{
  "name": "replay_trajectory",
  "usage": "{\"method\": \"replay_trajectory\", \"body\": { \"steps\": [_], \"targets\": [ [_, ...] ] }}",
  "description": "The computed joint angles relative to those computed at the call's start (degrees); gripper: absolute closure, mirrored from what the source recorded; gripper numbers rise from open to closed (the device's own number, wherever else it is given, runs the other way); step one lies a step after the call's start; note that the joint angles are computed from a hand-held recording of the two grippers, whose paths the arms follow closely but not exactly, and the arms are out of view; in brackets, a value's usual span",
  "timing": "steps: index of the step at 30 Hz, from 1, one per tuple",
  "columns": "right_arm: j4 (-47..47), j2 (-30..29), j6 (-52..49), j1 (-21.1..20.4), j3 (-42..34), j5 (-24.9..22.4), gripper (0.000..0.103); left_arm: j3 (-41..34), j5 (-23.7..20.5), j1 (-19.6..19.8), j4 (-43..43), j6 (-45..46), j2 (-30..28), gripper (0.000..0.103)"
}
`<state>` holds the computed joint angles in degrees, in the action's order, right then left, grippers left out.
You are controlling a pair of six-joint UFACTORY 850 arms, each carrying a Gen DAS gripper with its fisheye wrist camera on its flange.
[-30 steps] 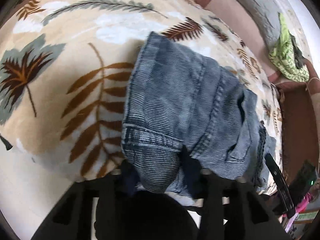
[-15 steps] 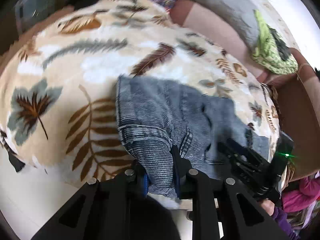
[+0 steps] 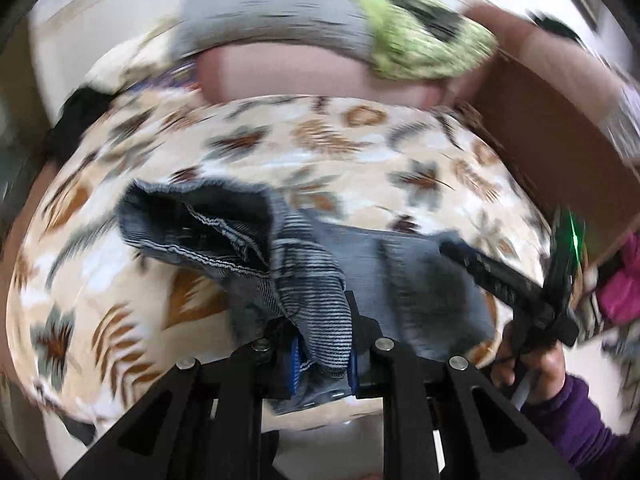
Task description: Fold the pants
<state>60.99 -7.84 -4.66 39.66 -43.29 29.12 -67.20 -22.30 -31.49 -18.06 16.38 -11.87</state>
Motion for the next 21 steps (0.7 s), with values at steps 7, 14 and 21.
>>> {"method": "replay_trajectory", "body": {
  "steps": [7, 14, 21],
  "targets": [
    [1.99, 10.17, 14.06, -3.37, 11.98, 7.08, 0.054, -13.04, -6.47, -10.66, 4.06, -3.81, -12.15, 0.085],
    [2.16, 14.74, 24.05, -6.91, 18.08, 7.29, 0.053, -21.73, -15.68, -12.61, -8.23, 3.91, -19.12, 0.082],
    [-15.94, 12.99, 35.53, -9.35, 17.39, 2.89, 0.037, -14.78, -4.9, -7.64, 4.71, -7.65, -12.48, 0.048]
  ]
}}
